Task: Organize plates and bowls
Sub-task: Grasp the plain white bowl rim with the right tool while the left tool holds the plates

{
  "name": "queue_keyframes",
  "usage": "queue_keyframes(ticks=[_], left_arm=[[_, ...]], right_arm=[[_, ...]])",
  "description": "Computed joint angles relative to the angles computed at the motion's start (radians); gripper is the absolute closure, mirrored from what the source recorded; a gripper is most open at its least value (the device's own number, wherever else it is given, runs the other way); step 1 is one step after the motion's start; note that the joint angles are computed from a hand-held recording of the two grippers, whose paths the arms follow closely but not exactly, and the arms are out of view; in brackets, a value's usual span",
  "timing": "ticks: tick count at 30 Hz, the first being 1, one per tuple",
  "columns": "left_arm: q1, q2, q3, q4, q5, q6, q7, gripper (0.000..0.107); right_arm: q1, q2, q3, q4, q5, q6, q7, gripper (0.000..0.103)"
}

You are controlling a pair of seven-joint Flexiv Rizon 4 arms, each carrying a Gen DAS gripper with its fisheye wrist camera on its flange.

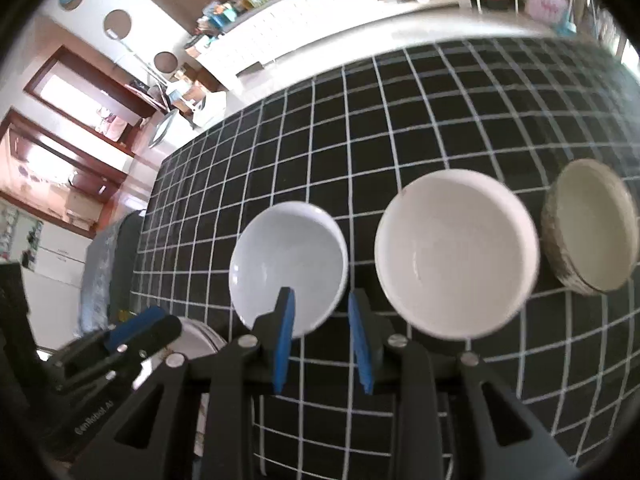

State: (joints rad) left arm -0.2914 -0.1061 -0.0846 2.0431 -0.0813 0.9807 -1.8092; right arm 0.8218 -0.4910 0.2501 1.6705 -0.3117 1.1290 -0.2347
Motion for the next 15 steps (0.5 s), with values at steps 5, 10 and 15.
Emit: queue_keyframes(ticks=[5, 10, 15], left_arm=[[0.009, -0.093, -0.003, -0.064, -0.009, -0.002, 0.021, 0.082], [0.011, -0.166, 0.0, -0.101, -0.022, 0.002, 0.039, 0.084], [0.004, -0.191, 0.006, -0.093, -0.026, 0.027, 0.048, 0.093]], right_arm=[[-0.016, -0.056, 0.014, -0.05, 0.034, -0.027, -0.041, 0.071], [0.011, -0.077, -0.017, -0.065, 0.015, -0.023, -0.044, 0.071], [0.022, -0.099, -0.02, -0.112, -0.016, -0.106, -0.084, 0.079]])
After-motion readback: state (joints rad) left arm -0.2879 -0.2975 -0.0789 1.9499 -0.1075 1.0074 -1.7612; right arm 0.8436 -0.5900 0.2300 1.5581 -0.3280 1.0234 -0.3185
